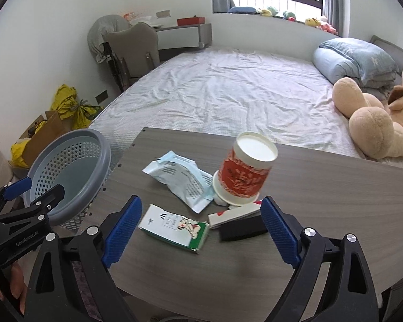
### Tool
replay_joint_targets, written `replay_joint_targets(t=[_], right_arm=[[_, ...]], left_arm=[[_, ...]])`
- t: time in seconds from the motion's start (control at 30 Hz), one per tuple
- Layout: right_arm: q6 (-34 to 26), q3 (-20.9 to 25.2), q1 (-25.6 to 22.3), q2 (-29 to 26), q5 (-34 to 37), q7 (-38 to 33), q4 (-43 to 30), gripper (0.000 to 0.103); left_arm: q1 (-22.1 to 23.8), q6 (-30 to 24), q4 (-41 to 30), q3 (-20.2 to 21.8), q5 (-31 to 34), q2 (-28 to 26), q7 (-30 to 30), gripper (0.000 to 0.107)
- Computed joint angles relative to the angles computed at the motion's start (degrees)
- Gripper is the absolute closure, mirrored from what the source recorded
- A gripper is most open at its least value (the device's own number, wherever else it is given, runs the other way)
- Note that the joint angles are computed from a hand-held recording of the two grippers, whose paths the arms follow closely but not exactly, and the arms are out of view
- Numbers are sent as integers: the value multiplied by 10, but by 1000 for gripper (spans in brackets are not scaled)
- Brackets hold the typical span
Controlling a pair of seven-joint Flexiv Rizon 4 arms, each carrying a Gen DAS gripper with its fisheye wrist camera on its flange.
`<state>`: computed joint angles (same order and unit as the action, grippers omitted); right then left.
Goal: Collect trash
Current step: 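Withdraw both open tools from the basket back to the table, then close the right tool on the red-and-white paper cup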
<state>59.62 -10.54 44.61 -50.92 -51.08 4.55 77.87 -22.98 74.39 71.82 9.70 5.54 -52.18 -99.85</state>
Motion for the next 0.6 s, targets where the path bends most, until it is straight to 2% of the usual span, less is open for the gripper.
replay_joint_targets(t=[0.23, 0.6], right_arm=[[25, -23, 0, 54, -59, 93, 98, 13], [34, 3, -47, 87, -134, 171, 164, 13]], left_arm=[[-20, -17, -28, -5, 7, -12, 5, 28], [-44, -44, -68, -5, 22, -33, -4, 28]])
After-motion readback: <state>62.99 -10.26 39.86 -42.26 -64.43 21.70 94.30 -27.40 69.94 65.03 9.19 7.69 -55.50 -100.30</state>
